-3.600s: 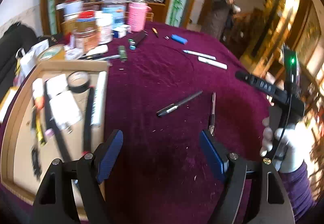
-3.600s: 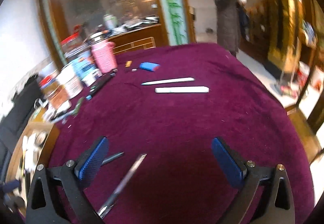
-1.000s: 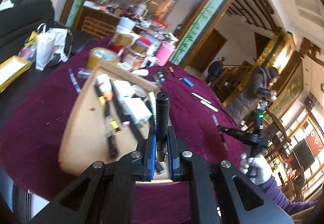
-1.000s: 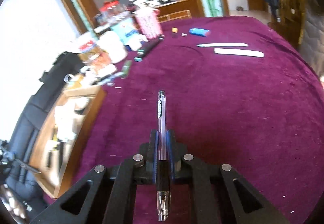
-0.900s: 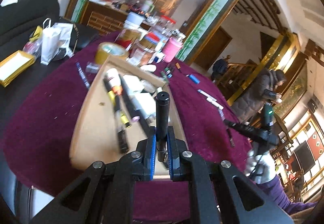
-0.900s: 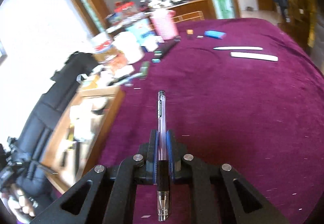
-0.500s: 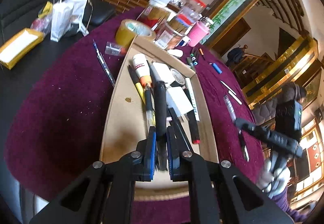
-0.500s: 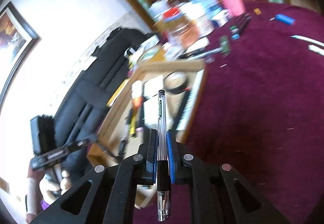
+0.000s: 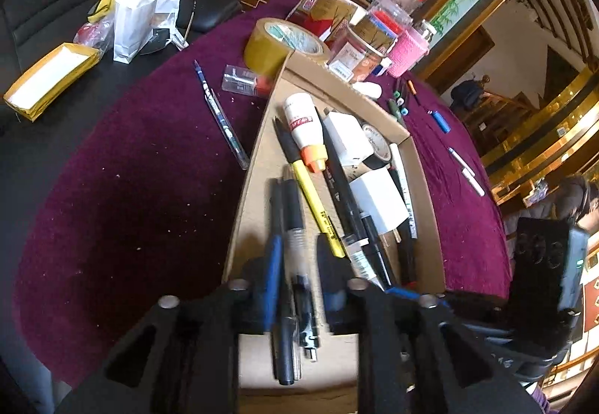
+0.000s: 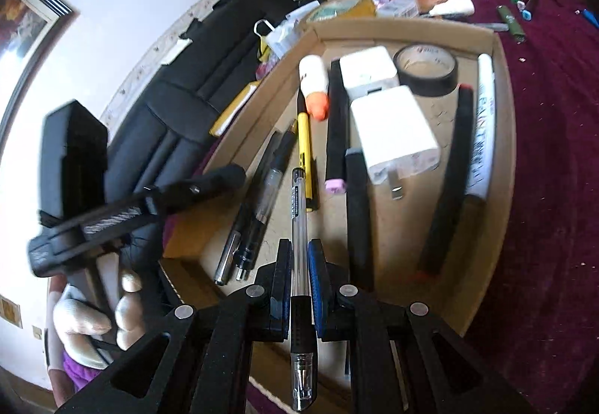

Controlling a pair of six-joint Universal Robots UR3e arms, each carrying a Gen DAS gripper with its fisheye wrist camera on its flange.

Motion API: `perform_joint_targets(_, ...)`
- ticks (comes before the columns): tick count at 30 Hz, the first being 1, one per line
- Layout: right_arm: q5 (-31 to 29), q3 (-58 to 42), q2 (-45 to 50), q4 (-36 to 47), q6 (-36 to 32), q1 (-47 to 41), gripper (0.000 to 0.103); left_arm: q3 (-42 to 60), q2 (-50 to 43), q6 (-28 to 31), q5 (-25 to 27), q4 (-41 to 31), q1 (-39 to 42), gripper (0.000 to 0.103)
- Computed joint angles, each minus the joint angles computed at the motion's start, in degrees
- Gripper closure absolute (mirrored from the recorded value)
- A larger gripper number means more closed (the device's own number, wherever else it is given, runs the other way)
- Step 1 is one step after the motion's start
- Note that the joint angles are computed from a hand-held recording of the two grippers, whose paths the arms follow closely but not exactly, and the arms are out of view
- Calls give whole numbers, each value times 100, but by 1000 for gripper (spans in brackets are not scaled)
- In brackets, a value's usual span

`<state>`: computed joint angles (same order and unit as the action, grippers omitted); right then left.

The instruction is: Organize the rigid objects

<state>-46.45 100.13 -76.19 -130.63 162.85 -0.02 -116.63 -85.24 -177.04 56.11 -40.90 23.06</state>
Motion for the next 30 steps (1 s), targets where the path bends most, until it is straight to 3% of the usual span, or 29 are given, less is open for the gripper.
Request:
perform_joint_targets(4,-162,-88,169,-204,143,119,91,-197,338,29,-183,10,111,56)
perform_joint_targets(7,-404,-3,132,-514,263,233,91,-337,657,-135,52,265,-11,33)
perform_joint_targets(15,-480,321,-313,-719,-16,296,89,-801,1467,-512,204,706,73,28)
perform_joint_targets(16,-503,414,-390,-813,-17,278,83,-831,1523,-564,353,798,-2,28)
perform_joint_targets(17,-537,523,-480,-935,-14,240,78,-886,1581,-656,592,1012,-133,28)
perform_joint_targets(19,-607,837,-758,-1239,16,112,51,-982,1656,-840,1105,1465,-421,27)
perform_joint_targets(24,-1021,1689,-1520,-2448,166,-281,26,-1085,1239,-1229,4049,3625,-2349,19)
perform_joint_targets(26,-1249,1932,-1704,-2948,261,-385,20,-1192,1037,-1298,5034,4636,-3085,4)
perform_joint_targets(30,-1612,2457,-2046,-3899,359,-636,10,-1478,702,-1409,5340,6475,-3731,0)
